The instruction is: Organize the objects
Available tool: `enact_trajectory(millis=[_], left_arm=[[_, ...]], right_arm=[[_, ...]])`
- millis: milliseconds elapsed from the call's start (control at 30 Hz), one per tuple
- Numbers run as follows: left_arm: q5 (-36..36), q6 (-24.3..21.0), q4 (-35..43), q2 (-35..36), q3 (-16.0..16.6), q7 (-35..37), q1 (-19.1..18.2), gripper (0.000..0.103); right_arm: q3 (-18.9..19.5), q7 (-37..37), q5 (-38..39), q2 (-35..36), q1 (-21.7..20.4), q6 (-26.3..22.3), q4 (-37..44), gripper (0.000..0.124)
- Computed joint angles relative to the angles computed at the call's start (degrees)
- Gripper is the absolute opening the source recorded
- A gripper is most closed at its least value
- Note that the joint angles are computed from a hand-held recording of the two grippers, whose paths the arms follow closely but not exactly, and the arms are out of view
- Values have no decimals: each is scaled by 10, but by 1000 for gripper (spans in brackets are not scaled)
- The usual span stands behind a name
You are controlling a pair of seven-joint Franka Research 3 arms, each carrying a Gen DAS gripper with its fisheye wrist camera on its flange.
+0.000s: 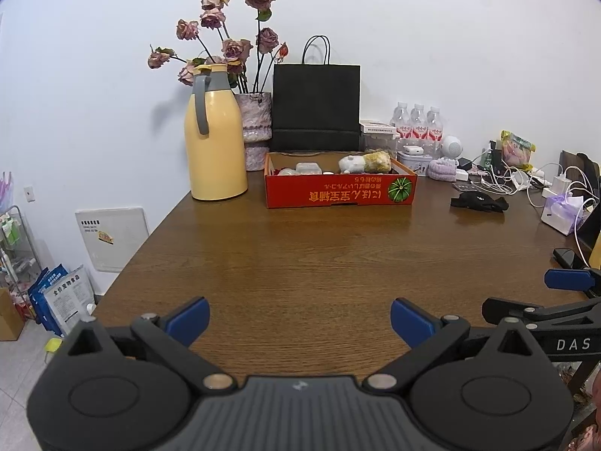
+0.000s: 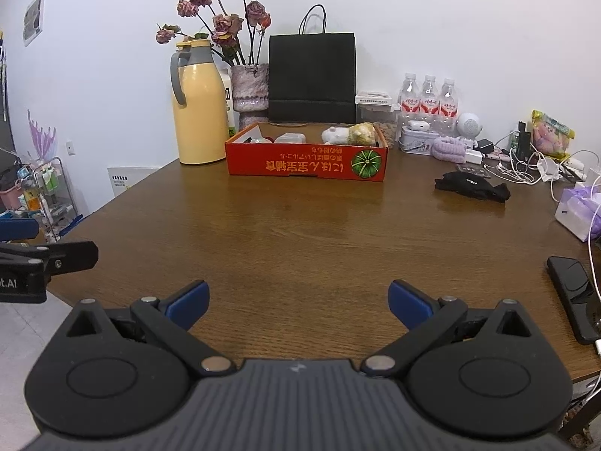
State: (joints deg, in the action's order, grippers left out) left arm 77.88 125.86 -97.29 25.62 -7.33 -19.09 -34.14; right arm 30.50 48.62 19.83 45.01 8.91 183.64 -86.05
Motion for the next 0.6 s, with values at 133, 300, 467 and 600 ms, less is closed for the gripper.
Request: enact_trajectory(millis=[133,300,467,600], left_arm=[[-11,-3,8,7,0,4,1,103],[-33,-1,14,12,1,14,3,103],[-19,10,7,8,7,0,1,103],[-21,8,13,12,5,7,1,103]], right_arm=[[-69,34,6,-14,51,-59,30,103],[-87,29,24,-26,67,-61,36,103],[-106,38,39,-29,78,-77,36,103],[-127,45,38,-28,94,-89,42,103]])
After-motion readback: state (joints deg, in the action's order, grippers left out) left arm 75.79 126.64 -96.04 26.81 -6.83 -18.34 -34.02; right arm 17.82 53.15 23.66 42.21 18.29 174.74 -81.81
